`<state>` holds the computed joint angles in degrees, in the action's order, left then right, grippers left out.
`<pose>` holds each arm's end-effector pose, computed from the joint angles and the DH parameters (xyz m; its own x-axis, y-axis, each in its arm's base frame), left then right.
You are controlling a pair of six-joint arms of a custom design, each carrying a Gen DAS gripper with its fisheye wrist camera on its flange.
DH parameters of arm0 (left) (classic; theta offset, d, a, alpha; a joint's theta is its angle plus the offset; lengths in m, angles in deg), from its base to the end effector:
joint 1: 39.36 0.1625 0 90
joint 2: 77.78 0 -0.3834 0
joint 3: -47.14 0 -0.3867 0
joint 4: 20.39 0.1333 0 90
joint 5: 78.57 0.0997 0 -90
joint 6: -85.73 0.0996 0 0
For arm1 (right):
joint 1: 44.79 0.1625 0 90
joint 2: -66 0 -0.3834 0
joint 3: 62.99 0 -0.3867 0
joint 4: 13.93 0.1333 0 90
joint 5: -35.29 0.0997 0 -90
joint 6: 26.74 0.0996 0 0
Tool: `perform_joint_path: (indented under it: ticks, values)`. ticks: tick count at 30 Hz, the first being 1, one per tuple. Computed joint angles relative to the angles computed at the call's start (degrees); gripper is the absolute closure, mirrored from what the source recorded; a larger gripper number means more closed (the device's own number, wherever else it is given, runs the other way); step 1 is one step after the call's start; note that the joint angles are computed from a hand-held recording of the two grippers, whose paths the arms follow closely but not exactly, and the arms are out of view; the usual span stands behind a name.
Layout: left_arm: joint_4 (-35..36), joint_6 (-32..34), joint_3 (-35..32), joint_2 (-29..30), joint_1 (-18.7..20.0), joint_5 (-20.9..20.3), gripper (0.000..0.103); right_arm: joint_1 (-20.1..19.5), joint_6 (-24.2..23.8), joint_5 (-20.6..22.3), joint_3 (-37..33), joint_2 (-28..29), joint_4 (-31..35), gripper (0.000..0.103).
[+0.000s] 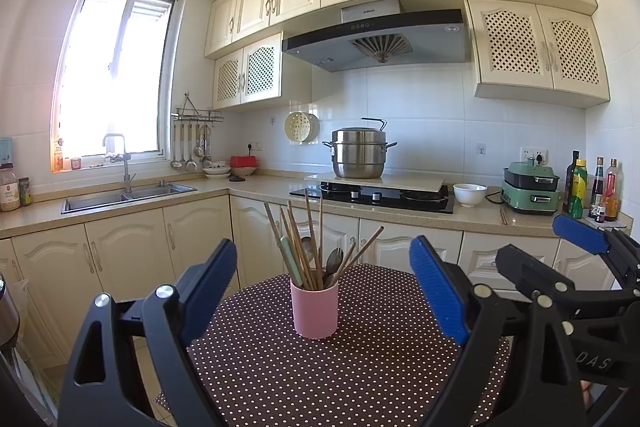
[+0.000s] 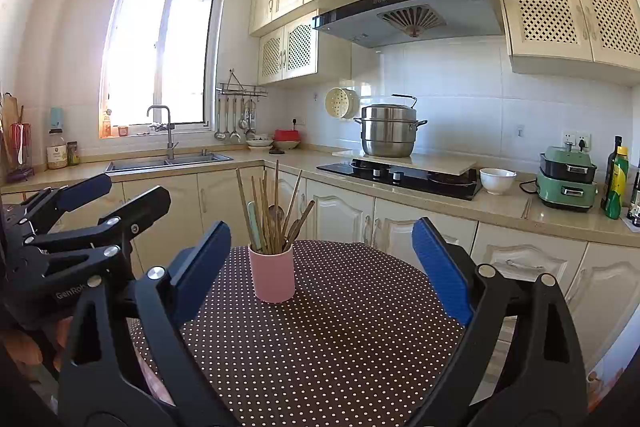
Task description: Organize utensils
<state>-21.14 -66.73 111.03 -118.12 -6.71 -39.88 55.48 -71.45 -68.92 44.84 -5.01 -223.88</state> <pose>-0.4465 -0.5367 0.1401 -0.6854 0.2191 -0.6944 0.7254 0.1215 -0.6776 0.2038 -0.5140 0.3807 -0.6938 -0.0352 0.7193 -0.7168 0.1308 -0.6849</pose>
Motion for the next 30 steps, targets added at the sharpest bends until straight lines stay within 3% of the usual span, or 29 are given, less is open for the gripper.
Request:
perform_joint_path:
  ticks: [30]
  values:
    - [0.92,-0.02,-1.12,0.72,0.83,0.44,0.017,-0.73,0.55,0.23,-0.60,0.77,0.62,0.012]
